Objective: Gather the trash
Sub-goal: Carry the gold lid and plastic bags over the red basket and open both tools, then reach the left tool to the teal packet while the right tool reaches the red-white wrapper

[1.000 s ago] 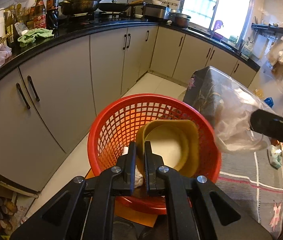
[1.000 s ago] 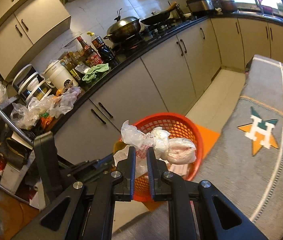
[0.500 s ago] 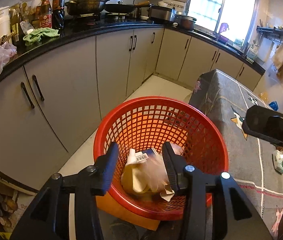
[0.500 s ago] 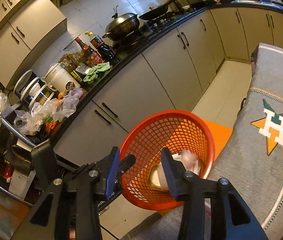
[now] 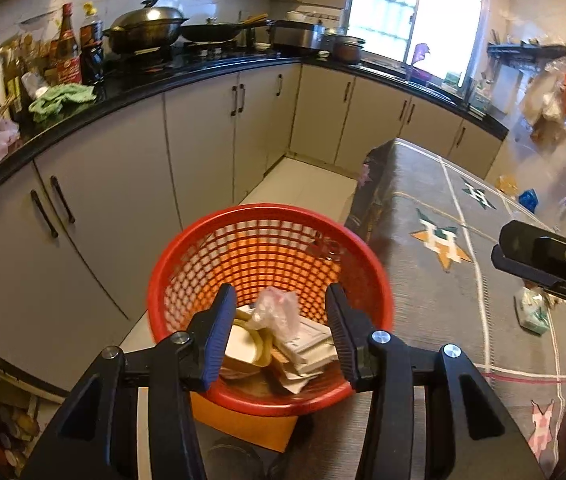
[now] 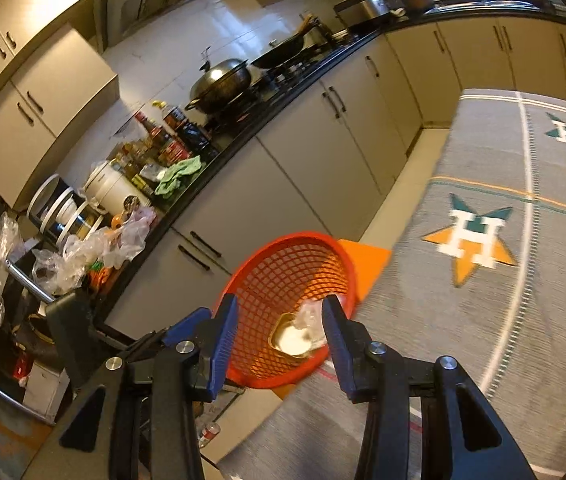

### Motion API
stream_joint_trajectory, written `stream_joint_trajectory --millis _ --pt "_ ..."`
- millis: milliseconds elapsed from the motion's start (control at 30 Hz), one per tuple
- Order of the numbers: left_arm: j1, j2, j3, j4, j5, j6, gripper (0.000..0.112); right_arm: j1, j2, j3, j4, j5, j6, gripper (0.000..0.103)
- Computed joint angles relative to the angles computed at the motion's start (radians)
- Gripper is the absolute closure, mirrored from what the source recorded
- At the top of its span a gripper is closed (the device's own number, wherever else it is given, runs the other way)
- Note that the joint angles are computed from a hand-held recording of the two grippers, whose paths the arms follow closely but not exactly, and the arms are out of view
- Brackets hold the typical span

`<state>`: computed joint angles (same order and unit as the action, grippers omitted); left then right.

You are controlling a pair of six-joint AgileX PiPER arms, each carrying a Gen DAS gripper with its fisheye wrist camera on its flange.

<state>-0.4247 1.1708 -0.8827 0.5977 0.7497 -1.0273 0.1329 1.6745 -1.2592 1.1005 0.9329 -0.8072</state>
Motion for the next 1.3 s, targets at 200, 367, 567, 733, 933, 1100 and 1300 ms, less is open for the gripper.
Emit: stream_joint_trajectory --millis 200,367,567,733,933,1100,1300 --pt "-0.148 0.049 -0.058 0.06 0.069 -0.079 0.06 -0.117 -0.093 0.1 -0.069 -0.045 -0.032 0.046" --pt "-0.276 0.139 -0.133 0.098 0.11 -0.115 0.06 -0.263 -0.151 0.152 -0.186 -0.103 -0.023 0.035" --pt "-0.395 0.272 -0.262 0.111 0.151 -0.103 0.058 -0.503 -0.129 0.112 -0.295 -0.111 0.023 0.032" --pt "-0.454 0.375 -0.379 0.102 0.176 -0.067 0.054 -0.697 -0.002 -0.029 -0.276 0.038 0.088 0.032" --pt "-0.467 0.506 -0.556 0.018 0.173 0.083 0.046 -0.781 0.074 -0.096 -0.258 0.112 0.12 0.031" --pt "-0.416 0.639 -0.74 -0.154 0.143 0.302 0.046 -0.797 0.105 -0.088 -0.236 0.12 0.098 0.031" --pt "-0.324 0.893 -1.087 -0.427 0.173 0.587 0.045 -0.824 0.137 -0.083 -0.217 0.136 0.074 0.031"
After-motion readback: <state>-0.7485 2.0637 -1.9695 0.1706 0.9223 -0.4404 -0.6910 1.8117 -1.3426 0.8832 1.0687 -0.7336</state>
